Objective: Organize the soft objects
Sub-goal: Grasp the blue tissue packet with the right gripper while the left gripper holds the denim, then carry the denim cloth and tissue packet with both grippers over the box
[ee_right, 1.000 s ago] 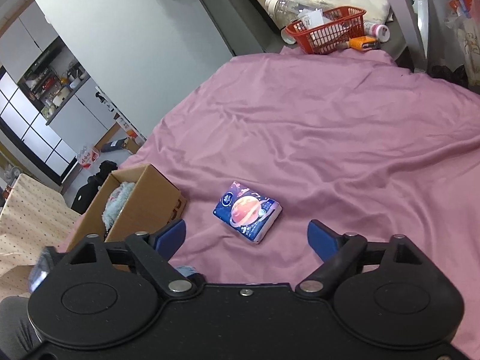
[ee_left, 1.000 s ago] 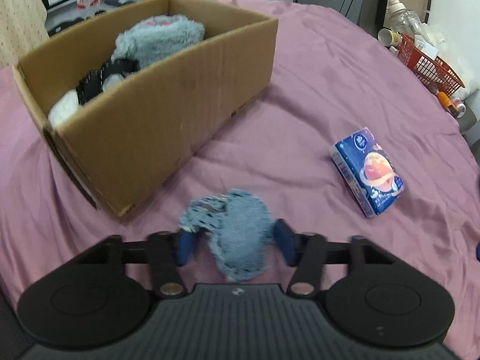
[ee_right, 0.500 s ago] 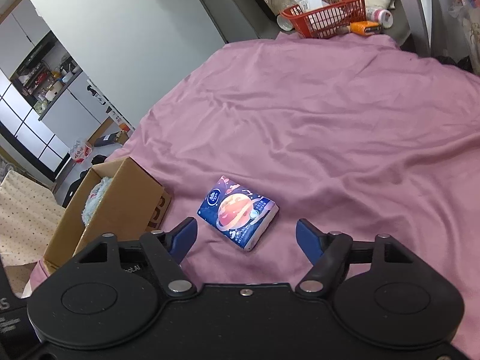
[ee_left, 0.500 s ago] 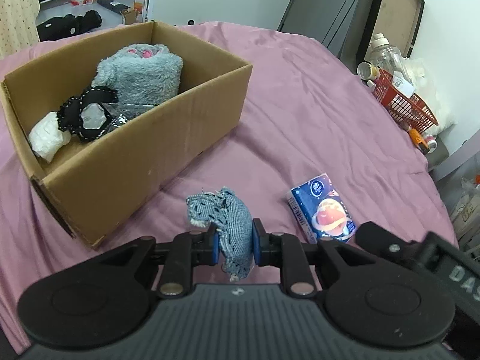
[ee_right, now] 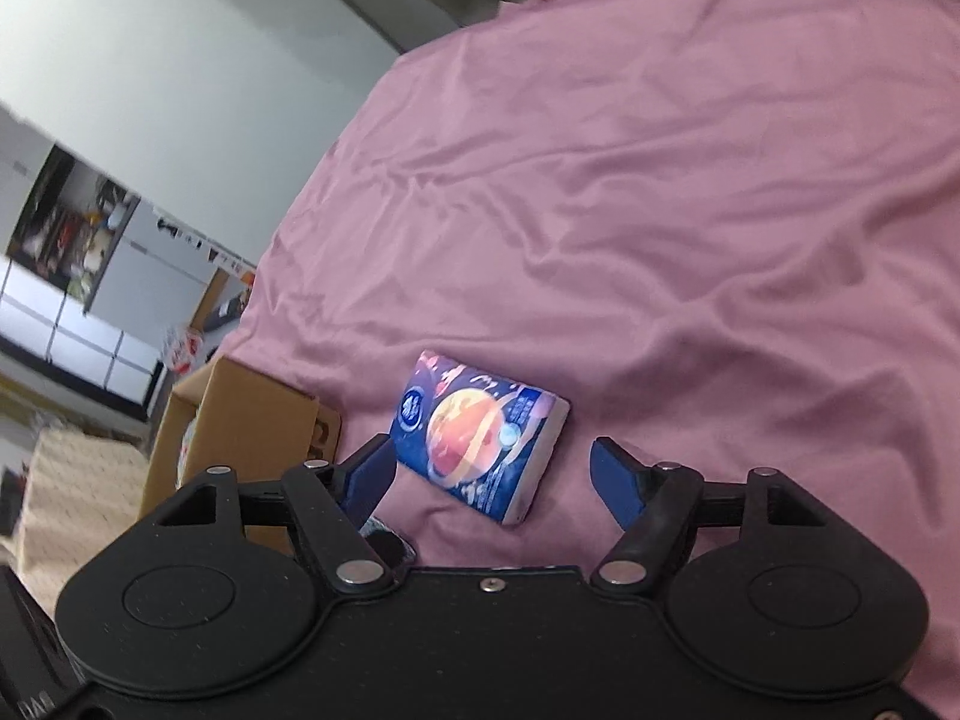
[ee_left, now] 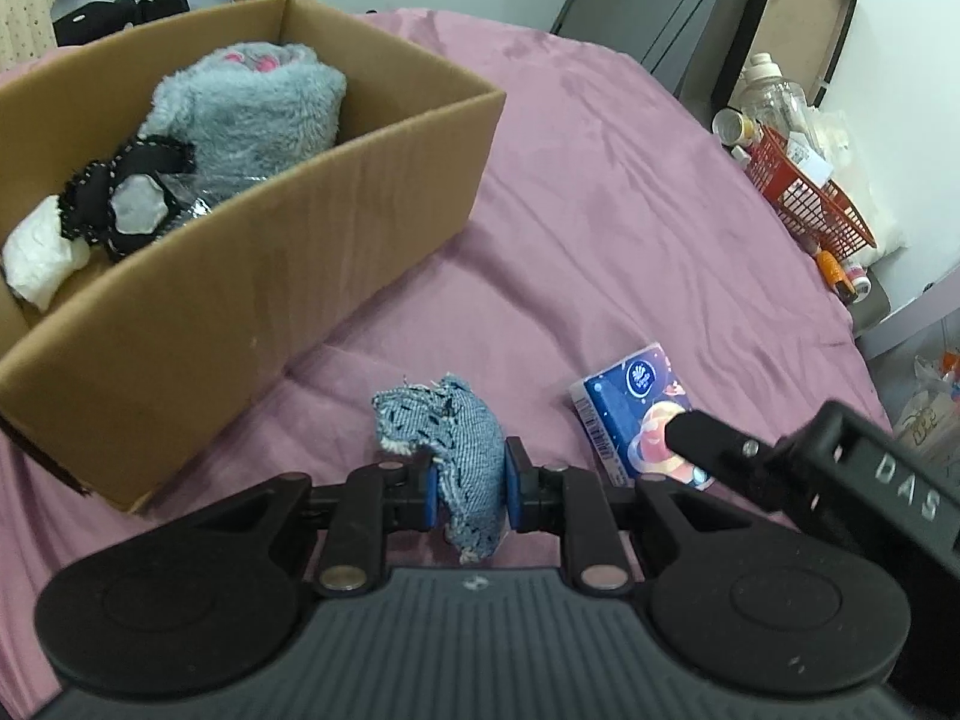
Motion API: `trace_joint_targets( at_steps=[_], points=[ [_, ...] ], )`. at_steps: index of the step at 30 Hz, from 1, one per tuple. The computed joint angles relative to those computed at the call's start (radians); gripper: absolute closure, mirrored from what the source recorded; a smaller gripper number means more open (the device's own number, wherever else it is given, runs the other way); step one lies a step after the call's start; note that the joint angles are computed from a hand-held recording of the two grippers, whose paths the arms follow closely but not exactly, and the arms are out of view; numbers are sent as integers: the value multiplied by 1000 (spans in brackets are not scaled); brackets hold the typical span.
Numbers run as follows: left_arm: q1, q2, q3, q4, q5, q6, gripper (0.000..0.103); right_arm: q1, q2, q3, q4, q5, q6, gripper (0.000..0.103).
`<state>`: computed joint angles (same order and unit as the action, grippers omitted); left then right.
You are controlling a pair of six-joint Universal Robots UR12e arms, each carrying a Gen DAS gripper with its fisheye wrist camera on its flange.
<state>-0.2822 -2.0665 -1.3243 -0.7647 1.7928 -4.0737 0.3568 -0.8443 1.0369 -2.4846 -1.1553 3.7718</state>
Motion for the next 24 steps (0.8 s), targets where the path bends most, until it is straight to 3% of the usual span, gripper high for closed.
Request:
trace_joint_targets(
  at_steps=[3,10,15,24],
  points=[
    [5,-4,2,-3,-16,4,83,-2,11,-11,10,4,38,39],
    [14,-6,0,0,-45,7,83,7,30,-36,31,-14,14,40],
    [15,-5,-2,4,-49,29,83,6,33,-34,17,-9,6,63],
    [12,7,-1,-3,-39,71,83,10,5,-16,-3,-39,-40,80]
  ],
)
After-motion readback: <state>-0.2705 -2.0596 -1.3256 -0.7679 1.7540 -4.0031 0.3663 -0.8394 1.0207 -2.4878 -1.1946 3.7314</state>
